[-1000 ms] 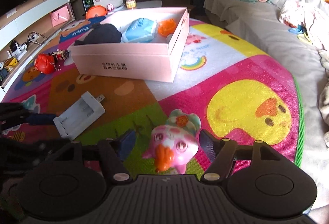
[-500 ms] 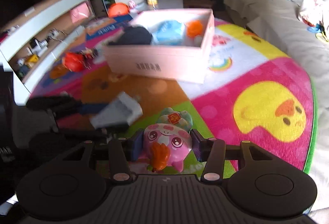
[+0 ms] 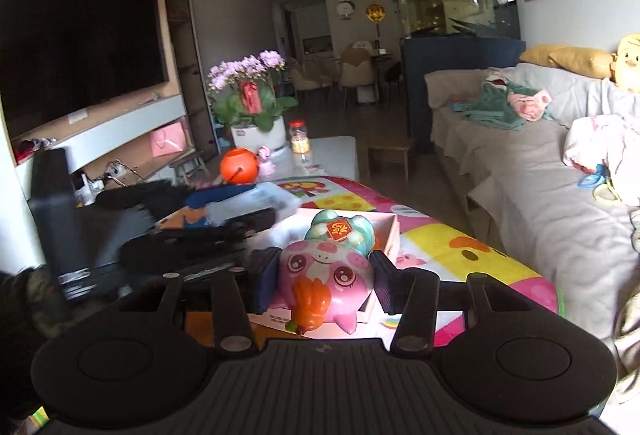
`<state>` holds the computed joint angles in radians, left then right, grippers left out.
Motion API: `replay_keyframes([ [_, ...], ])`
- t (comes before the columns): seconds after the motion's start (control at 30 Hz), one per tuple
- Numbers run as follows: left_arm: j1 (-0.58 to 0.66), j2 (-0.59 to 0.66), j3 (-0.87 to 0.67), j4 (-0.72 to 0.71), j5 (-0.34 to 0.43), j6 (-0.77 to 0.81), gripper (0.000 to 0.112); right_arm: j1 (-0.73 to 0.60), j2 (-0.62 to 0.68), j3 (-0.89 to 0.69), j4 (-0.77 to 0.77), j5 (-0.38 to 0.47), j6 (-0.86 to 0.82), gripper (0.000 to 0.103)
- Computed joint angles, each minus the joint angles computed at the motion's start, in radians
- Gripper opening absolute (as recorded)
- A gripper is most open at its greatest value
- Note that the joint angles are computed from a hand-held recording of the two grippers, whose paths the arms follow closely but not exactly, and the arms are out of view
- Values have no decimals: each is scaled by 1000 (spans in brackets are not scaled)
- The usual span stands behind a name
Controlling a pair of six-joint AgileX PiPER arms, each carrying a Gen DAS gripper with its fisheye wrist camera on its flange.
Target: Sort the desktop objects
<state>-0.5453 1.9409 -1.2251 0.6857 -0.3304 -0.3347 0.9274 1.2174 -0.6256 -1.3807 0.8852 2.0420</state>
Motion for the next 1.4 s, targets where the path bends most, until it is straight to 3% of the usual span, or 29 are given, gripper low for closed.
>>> replay_keyframes([
  [0.07,21,13,26,144,-4,-153,84,-18,9,7,4,-10,2,48],
  [0.13,47,12,112,154,-47,-160,93,-42,4,27,10,-28,10,48],
  [0.23,119,-4,232,205,-89,-209,95,-109,26,32,35,-80,10,48],
  [0.37,224,-2,313,252,-80,-258,96,-226,85,-6,15,-221,-13,48],
  [0.43,284,-13,334,342,-69,-351,97,-292,140,-58,-7,-314,-45,48],
  [0.53,352,-40,358,402,-70,-427,100,-398,263,-215,73,-455,-222,48],
  [0.67,393,-72,393,325,-82,-375,101,-506,500,-546,414,-555,-619,48],
  [0.77,415,-85,418,254,-88,-315,102,-538,669,-777,600,-522,-777,58],
  [0.83,433,-84,434,204,-101,-263,102,-537,741,-873,598,-479,-747,61],
  [0.97,470,-57,441,144,-119,-220,103,-525,770,-893,556,-460,-682,62],
  [1.1,493,-28,420,184,-116,-316,103,-496,790,-914,609,-427,-754,62],
  [1.17,501,-23,417,190,-121,-339,103,-473,830,-975,700,-412,-877,64],
  [1.27,500,-20,415,187,-116,-347,103,-445,939,-1143,941,-392,-1162,77],
  [1.3,495,-22,418,167,-111,-329,103,-435,996,-1234,1035,-363,-1262,81],
  [1.4,476,-25,421,109,-89,-269,103,-417,1190,-1534,1252,-256,-1491,81],
])
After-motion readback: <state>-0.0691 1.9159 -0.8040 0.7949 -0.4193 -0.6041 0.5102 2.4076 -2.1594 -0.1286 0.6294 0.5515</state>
